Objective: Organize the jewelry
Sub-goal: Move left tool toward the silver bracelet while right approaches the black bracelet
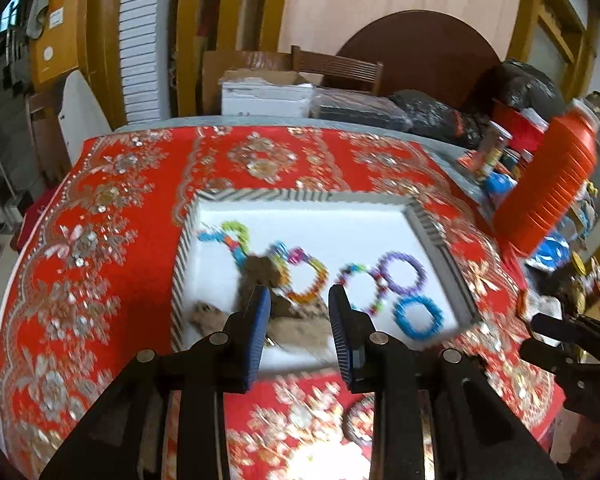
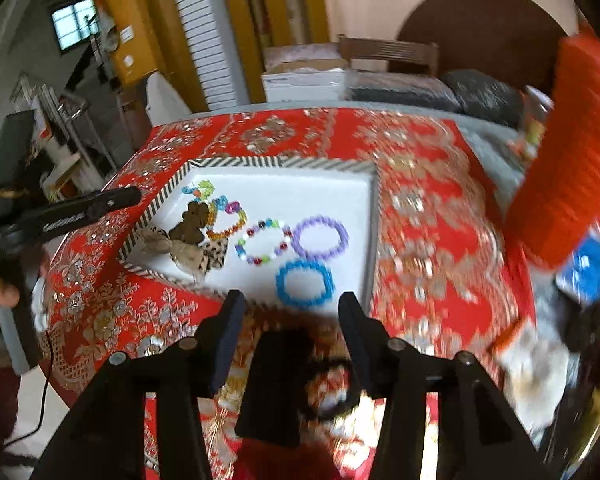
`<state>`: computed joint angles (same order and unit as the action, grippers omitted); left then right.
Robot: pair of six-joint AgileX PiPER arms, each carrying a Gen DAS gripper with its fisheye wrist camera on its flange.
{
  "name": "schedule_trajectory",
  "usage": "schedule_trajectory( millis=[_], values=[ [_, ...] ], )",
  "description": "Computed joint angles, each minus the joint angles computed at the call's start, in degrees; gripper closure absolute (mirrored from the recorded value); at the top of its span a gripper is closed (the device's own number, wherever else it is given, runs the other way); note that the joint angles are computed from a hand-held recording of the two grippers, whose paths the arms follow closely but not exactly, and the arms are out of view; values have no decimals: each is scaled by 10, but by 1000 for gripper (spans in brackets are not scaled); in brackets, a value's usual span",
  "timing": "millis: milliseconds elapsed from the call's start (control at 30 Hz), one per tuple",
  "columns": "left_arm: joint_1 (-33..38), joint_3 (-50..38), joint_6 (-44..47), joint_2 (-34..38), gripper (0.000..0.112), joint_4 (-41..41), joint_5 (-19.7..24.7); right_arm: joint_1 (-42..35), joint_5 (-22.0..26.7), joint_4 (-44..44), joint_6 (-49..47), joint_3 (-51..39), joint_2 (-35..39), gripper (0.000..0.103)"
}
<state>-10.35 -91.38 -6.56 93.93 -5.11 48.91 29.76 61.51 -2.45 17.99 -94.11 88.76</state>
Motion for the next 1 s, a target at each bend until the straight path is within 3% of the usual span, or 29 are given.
schedule_trajectory(
  millis=[133, 433, 1000],
  values=[
    [-36, 52, -29, -35, 83, 26, -11, 3, -13, 3, 39, 51, -38, 46],
    [-87, 154, -95, -97, 83, 76, -29, -7, -28, -13, 47, 127, -116, 44],
    [-81, 235, -49, -99, 83, -11, -43, -42, -60, 21, 28, 264, -191, 44]
  ],
)
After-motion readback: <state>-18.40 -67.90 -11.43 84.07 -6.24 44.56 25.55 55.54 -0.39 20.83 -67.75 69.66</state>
